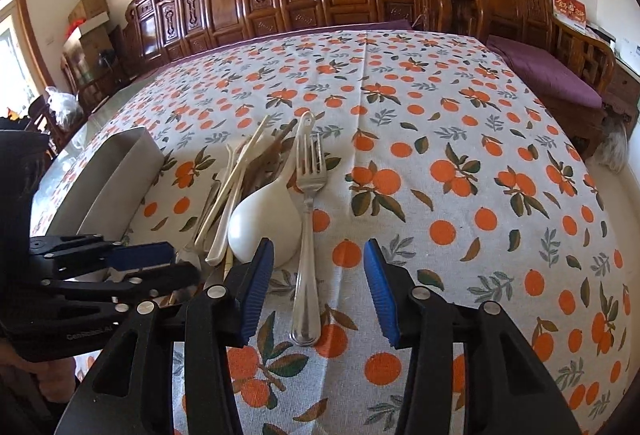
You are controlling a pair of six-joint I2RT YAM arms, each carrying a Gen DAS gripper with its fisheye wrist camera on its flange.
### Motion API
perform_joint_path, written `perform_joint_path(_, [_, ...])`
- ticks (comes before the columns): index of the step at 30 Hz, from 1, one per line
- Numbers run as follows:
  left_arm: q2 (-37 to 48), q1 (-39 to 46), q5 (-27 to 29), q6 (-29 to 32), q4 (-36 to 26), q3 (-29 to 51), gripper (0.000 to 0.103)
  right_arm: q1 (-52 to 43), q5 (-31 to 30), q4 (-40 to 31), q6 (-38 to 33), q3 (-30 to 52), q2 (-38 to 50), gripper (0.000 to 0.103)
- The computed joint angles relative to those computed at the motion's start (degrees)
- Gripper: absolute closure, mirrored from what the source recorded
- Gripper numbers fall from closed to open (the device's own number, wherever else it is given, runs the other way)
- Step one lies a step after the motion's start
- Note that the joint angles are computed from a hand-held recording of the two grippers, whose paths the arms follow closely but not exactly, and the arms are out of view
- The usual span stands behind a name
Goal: Organize utensils
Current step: 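Grasp a steel spoon with the left gripper while the right gripper grasps a steel fork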
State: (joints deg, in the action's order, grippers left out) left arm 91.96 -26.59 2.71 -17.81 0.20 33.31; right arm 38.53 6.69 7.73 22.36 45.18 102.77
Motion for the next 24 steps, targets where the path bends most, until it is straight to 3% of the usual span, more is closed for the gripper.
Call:
perform_joint_path(2, [0.14,-0.26,0.13,-0.39,-0.16,0.11,0.088,-0.19,-0.48,0.04,0.19,0.02,-0.09,0.054])
perform_joint_path(7, [-3.97,0.43,2.74,-0.81,0.13,-2.08,0.101,-0.03,-0.46,-0.53,0.18,0.51,0.18,0.054])
perform_joint_path(16, [-11.55,0.85,3.79,1.68,-1.82,-5.52,0.103,0.42,-0.32,-1.77,0.76,2.09,1.54,0.056])
perform_joint_path(24, [-19.17,1.99,5.31,3.67,-3.5,-8.48,0.103,0.69,0.38,-5.94,1.55,5.87,5.85,0.069])
